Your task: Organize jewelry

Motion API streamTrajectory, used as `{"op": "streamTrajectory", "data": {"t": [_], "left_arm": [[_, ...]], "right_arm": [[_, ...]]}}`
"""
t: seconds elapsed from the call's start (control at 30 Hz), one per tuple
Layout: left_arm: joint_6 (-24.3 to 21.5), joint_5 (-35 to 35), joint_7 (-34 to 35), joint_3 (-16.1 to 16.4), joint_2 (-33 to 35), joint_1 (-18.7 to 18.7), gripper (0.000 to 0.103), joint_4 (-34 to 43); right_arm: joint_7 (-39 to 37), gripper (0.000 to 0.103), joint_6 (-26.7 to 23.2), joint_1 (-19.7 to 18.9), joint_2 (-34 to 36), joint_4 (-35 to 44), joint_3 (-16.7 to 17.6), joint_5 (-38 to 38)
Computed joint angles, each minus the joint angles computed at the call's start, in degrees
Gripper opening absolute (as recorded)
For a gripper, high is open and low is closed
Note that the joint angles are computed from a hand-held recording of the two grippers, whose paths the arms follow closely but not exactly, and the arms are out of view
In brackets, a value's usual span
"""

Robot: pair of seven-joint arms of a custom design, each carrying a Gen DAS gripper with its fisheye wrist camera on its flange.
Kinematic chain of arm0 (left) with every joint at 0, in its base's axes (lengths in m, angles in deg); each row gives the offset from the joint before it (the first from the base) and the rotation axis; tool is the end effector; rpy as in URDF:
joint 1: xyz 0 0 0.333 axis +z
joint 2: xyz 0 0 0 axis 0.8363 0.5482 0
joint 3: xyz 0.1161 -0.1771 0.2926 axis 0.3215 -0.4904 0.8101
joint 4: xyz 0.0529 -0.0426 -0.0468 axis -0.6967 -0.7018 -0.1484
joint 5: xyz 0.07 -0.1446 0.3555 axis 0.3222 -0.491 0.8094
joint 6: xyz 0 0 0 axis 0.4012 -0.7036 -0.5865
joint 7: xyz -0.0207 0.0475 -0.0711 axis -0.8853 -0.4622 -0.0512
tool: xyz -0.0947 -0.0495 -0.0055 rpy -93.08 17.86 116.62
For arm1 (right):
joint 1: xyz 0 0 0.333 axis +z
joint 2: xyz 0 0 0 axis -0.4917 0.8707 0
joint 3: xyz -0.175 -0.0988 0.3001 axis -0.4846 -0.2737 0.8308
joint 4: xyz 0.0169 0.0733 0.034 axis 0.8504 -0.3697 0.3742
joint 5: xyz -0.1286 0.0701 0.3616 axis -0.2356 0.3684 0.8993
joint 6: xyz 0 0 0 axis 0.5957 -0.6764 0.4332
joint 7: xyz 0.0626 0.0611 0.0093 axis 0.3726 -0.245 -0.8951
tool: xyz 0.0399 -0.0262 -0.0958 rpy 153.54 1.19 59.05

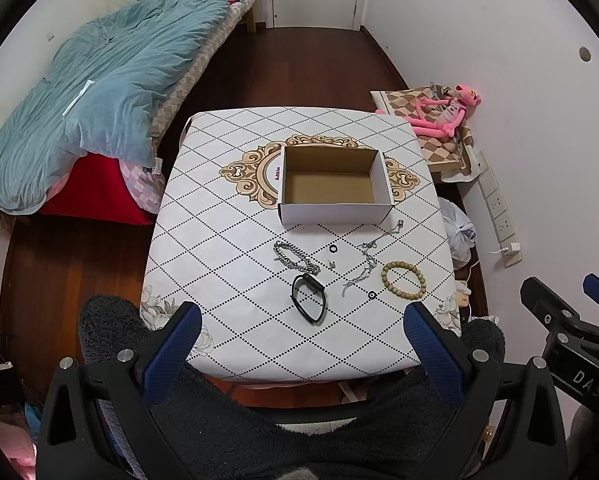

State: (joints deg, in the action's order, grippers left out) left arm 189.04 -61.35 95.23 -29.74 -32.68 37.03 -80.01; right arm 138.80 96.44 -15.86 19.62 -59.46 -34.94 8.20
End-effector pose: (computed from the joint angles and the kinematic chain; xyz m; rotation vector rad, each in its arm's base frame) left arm 0.4984 -0.3196 0.7504 -1.9336 2.0912 -0.4757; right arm 0.4581 0.1656 0.7481 -1.8273 2.1630 -0.5686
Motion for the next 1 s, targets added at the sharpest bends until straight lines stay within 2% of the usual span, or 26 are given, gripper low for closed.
{"op": "streamTrajectory", "data": {"t": [1.0], "left_arm": [[-0.13, 0.2, 0.43, 0.21, 0.5, 0.02, 0.103, 0.98]], "right_arm": [[-0.15, 0.103, 0.02, 0.01, 0.06, 0.14, -0.03, -0.22]]}}
